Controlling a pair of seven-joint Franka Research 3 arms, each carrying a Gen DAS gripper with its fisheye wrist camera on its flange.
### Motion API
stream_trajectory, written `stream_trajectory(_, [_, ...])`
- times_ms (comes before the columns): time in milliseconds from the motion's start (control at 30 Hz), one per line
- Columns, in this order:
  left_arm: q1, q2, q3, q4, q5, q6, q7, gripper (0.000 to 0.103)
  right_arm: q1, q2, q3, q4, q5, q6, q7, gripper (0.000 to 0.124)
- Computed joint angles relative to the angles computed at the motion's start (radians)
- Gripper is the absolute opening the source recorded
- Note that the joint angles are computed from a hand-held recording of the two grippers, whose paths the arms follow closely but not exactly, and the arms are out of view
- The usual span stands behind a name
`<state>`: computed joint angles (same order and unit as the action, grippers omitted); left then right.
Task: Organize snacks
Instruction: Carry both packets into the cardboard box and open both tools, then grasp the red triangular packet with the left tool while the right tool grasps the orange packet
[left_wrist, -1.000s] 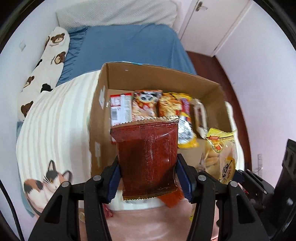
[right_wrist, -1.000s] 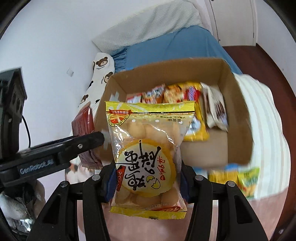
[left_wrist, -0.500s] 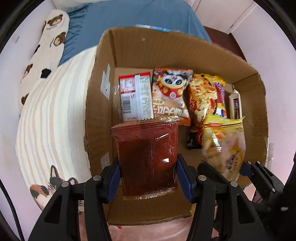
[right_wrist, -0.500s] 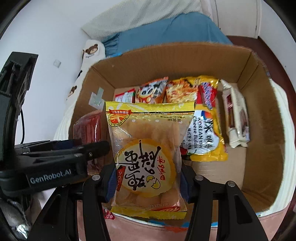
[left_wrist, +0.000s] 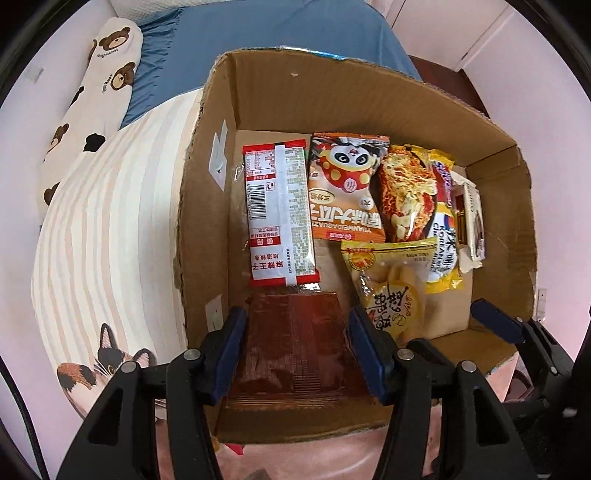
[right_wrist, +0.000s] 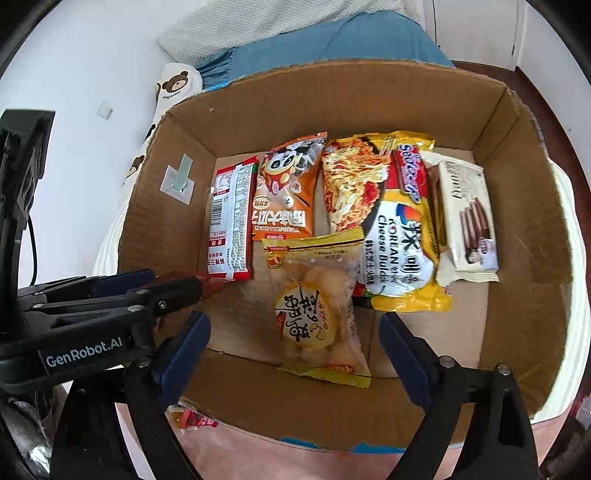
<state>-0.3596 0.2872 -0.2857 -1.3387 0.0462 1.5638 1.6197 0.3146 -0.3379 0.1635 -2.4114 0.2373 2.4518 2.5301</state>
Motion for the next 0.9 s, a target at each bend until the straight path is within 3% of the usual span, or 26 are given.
stream_trajectory(167, [0.018, -0.089, 0.000, -0.096, -0.034, 0.073, 0.000, 0.055, -0.028, -0.084, 0.033, -0.023, -0.084, -0.071, 0.064, 0.095])
stream_trajectory(433, [0.026, -0.332, 0.007, -0.356, -0.061, 0.311, 0.019, 0.055, -0.061, -0.238, 0.104, -0.045, -0.223, -0.217, 0.180, 0.095])
stream_trajectory(767, [0.005, -0.529, 0.034, -0.510, -0.120, 0.430, 0.037, 0.055, -0.068, -0.379, 0.165, -0.020, -0.306, -0.377, 0.242, 0.095])
stream_trajectory(900, [-0.006, -0.585, 0.052, -0.537, -0.151, 0.444, 0.039, 0.055, -0.082, -0.402, 0.202, 0.026, -0.353, -0.460, 0.268, 0.100])
